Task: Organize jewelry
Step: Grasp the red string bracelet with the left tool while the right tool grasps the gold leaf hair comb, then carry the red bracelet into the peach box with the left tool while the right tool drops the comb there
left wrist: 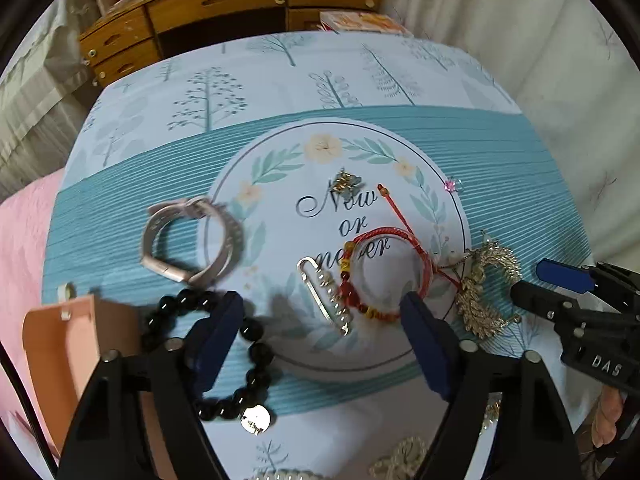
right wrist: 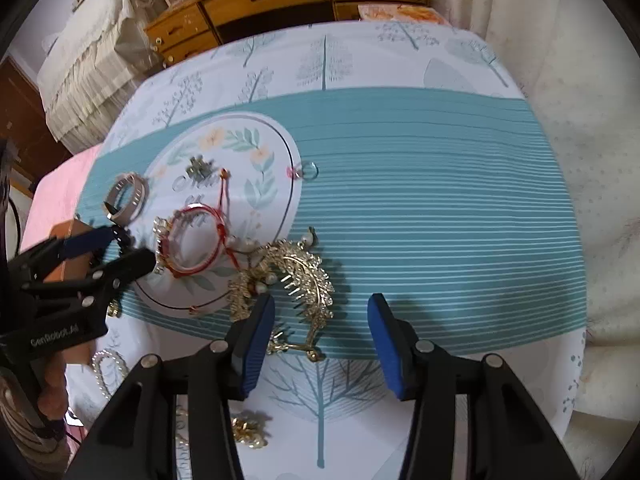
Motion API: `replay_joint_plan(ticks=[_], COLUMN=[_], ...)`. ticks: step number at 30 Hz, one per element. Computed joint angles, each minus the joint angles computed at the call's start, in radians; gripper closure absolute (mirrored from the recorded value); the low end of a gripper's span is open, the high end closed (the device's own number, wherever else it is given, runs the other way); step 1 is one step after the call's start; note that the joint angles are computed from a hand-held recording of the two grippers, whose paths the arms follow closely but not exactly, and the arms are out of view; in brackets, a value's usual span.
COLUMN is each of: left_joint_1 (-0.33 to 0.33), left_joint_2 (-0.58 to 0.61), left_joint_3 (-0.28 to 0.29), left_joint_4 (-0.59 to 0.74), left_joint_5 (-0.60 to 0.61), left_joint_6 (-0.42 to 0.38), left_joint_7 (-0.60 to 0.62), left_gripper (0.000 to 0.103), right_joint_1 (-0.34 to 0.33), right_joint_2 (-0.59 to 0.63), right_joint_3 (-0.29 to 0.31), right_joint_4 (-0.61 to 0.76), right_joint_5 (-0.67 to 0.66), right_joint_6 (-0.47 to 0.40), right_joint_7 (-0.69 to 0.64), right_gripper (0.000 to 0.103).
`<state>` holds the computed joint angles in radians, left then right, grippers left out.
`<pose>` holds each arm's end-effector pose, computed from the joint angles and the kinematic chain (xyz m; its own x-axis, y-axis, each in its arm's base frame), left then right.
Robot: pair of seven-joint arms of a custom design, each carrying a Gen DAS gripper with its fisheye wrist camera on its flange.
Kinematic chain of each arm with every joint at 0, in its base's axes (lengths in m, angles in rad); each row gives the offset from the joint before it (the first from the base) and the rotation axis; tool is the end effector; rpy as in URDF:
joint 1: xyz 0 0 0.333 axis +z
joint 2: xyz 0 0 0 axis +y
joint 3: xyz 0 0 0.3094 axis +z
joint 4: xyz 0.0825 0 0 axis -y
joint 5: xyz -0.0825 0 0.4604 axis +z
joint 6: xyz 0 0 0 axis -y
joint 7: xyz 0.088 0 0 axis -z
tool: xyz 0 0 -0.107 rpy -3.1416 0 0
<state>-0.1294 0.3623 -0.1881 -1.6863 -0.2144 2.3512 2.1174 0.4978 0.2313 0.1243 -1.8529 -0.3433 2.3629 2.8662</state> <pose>0.7147 -0.2251 0.3835 -0.6636 -0.7447 0.0720 -0.7111 0.5979 -0.3700 0.5793 0.4056 0.3840 -0.4211 -0.8918 -0.1654 -0.8309 0.4525 -0.3238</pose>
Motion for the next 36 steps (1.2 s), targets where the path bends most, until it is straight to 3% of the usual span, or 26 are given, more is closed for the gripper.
replay_joint_plan(ticks=[3, 6, 11, 18, 22, 28, 36], left_joint_1=[-0.010, -0.022, -0.034, -0.075, -0.084, -0.084, -0.054], left_joint_2=[0.036, 0.059, 0.093, 0.124, 0.148, 0.151, 0.051], left_joint_3=[-0.002, 0.002, 0.002, 0.014, 0.017, 0.010, -0.013], left_joint_4=[0.047, 0.077, 0.134, 0.174, 0.204, 0.206, 0.080], left_joint_5=[0.016, 0.030, 0.042, 0.129, 0.158, 0.153, 0.091], left_joint_6=[-0.055, -0.080, -0.097, -0.074, -0.110, -0.114, -0.022], left_joint_7=[0.003, -0.022, -0.056, -0.083, -0.088, -0.081, -0.030], left_gripper=[0.046, 0.050, 0.062, 0.065, 0.081, 0.094, 0.095], right_joint_1=[-0.003, 0.008, 0.022, 0.014, 0.008, 0.012, 0.024], right_joint_2=[0.018, 0.027, 0.037, -0.009, -0.029, -0.056, -0.087], right_joint_3=[0.001, -0.006, -0.010, -0.005, 0.001, 0.004, 0.013], right_joint_4=[0.011, 0.024, 0.040, -0.033, -0.066, -0.094, -0.103], right_joint_5=[0.010, -0.029, -0.070, -0.061, -0.044, -0.065, -0.119], right_joint_6=[-0.004, -0.020, -0.051, 0.026, 0.065, 0.098, 0.106], right_joint_7=[-0.022, -0.026, -0.025, 0.010, 0.023, 0.061, 0.117], right_gripper=[0.057, 0.060, 0.080, 0.081, 0.081, 0.081, 0.081])
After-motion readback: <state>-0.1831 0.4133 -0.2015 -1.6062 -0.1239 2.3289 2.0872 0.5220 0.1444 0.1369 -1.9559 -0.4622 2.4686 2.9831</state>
